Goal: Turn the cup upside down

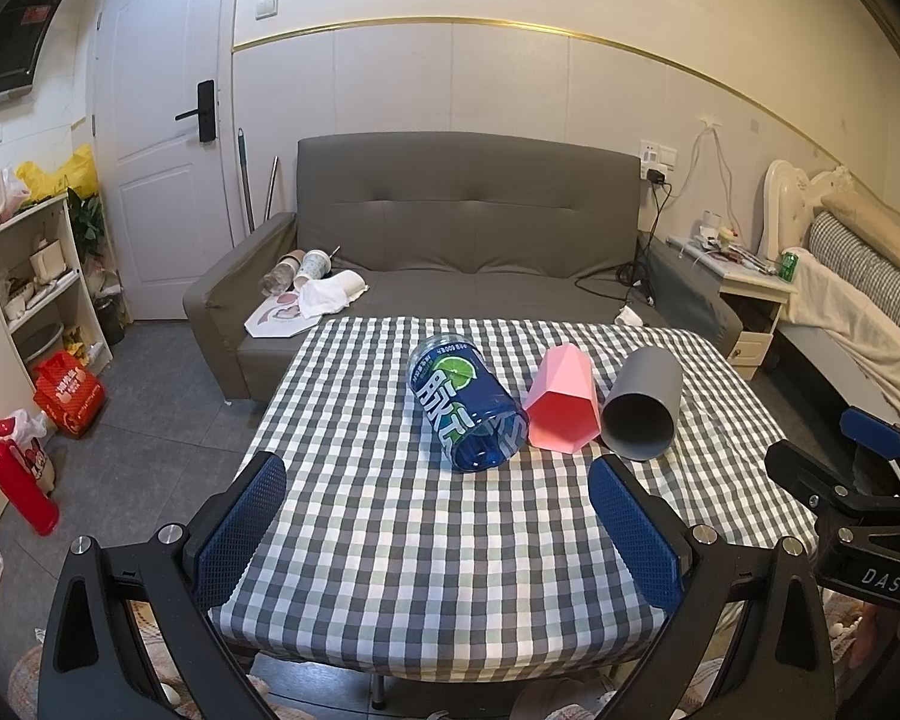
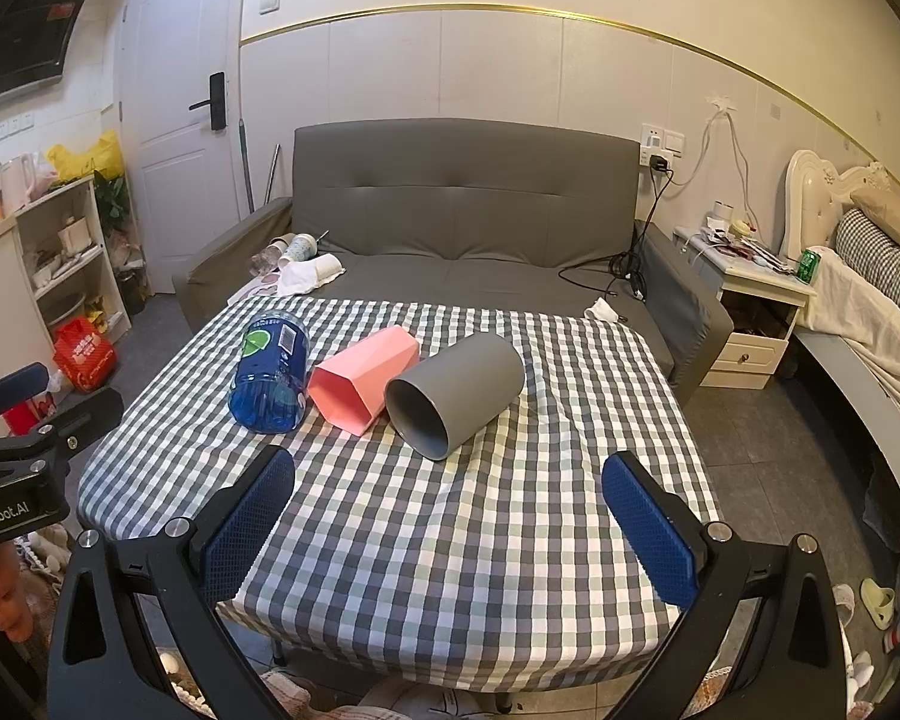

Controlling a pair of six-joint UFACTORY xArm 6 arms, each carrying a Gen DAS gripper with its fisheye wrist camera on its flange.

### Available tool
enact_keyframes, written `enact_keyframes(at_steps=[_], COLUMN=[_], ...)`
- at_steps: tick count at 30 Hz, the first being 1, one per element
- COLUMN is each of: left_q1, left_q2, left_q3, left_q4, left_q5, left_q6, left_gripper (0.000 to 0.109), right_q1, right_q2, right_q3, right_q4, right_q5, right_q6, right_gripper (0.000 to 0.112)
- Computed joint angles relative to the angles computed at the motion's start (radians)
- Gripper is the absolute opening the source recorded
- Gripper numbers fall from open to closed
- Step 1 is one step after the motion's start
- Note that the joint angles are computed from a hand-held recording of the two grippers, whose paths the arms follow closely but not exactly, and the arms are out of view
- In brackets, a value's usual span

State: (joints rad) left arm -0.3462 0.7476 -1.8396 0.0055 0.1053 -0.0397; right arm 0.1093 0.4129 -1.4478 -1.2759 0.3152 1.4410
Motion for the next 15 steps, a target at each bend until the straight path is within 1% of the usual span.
enact_keyframes(at_steps=[3,5,9,10,11,13,15], left_q1=[-0.002,-0.009,-0.011,-0.01,-0.008,-0.005,-0.004], left_q2=[0.001,0.004,0.026,0.034,0.049,0.086,0.145], left_q3=[-0.004,-0.009,-0.05,-0.066,-0.095,-0.162,-0.266], left_q4=[-0.012,-0.045,-0.045,-0.028,0.012,0.038,0.071], left_q5=[0.009,0.018,0.064,0.076,0.099,0.138,0.193], left_q6=[0.008,0.038,0.041,0.024,-0.012,-0.035,-0.062], left_gripper=[0.103,0.103,0.103,0.103,0.103,0.103,0.103], right_q1=[0.003,0.005,0.006,0.008,0.008,0.008,0.004], right_q2=[-0.002,-0.002,-0.004,0.0,0.007,0.028,0.06], right_q3=[-0.002,-0.007,-0.015,-0.025,-0.039,-0.071,-0.118], right_q4=[0.007,0.012,0.043,0.066,0.095,0.155,0.231], right_q5=[-0.001,0.005,0.007,0.018,0.03,0.051,0.078], right_q6=[-0.008,-0.014,-0.038,-0.063,-0.093,-0.142,-0.191], right_gripper=[0.103,0.103,0.103,0.103,0.103,0.103,0.103])
